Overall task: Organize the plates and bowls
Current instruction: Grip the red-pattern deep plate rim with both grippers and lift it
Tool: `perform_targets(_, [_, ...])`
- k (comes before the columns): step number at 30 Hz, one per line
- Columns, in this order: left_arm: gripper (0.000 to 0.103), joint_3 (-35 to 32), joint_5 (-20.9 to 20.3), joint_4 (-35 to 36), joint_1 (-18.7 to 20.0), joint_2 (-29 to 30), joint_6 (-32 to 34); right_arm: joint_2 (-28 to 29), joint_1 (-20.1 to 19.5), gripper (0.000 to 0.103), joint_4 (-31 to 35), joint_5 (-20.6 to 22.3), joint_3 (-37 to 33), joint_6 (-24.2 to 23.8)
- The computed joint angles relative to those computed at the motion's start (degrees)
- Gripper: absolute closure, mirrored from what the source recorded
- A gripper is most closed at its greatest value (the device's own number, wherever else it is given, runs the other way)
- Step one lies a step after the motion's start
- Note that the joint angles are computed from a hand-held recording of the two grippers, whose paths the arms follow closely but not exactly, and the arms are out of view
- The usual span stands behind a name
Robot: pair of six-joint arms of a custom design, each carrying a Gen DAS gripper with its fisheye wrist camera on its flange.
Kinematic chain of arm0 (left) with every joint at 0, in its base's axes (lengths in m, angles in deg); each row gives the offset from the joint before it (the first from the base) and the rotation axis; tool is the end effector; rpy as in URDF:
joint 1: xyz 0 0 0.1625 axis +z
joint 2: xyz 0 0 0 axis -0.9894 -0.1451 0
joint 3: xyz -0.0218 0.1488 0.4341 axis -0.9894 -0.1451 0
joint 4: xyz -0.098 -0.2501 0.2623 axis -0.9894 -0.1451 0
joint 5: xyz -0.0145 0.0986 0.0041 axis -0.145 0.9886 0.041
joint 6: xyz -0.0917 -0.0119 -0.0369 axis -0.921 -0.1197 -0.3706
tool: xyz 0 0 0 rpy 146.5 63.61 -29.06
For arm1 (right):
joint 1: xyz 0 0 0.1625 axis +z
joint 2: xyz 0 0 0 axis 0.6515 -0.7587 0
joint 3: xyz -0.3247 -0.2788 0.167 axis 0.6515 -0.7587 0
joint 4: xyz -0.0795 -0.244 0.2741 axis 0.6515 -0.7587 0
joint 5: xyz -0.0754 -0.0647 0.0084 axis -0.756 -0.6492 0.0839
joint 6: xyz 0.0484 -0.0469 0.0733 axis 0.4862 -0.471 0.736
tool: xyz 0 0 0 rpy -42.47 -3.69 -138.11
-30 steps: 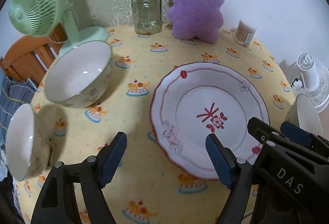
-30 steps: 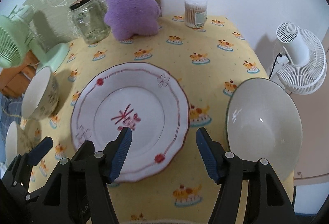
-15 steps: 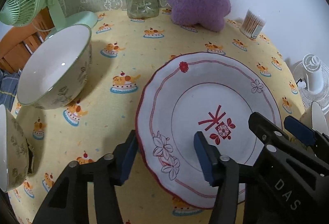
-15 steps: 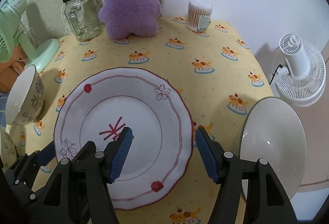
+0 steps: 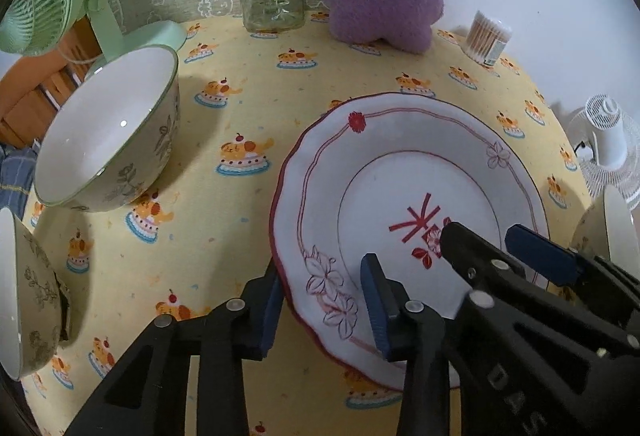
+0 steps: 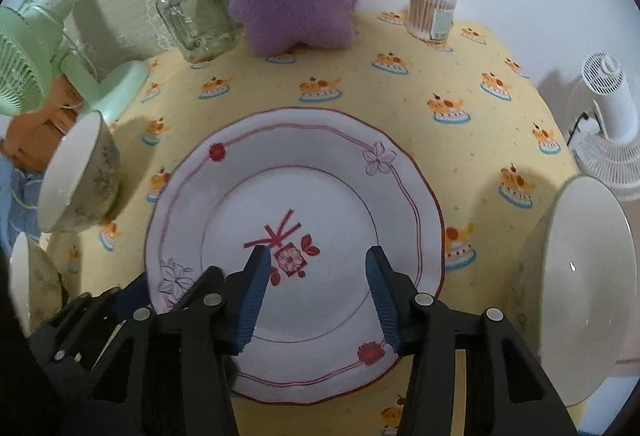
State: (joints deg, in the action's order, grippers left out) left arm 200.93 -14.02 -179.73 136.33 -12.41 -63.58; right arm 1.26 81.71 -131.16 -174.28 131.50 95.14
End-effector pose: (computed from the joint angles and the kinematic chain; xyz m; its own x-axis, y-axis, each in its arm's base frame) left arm -0.0208 -0.3995 0.2558 -0.7078 -0.2927 -0.6429 0.0971 0.8612 -0.4989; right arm 0.3771 -0.4571 -0.1012 -0.7539 -0.2983 0.5853 -0.4483 0.8849 -0.1264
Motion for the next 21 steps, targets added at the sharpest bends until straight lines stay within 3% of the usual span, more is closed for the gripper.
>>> perform_targets(6, [0.065,0.0,0.2,0.8,-0.5,0.1,-0.9,0.1,1.4,0.048,-1.2,-4.7,0.8,1.6])
perform_targets(9, [0.065,0.0,0.2,2.1,-1.1,-0.2,-1.6,-0.5,2.1,0.037,-0.9,-6.6,1.4,3.3])
perform_targets(16, [0.057,0.2,0.5,4.1,-2.0,-0.2,0.1,-2.3,2.3,0.036,2.0,-8.6,4.0,12.9])
perform_targets(21, [0.054,0.4,1.2,0.4,-1.1,1.4,3.4,-1.2,1.7,0.032,2.8,-11.1,3.2,15.5])
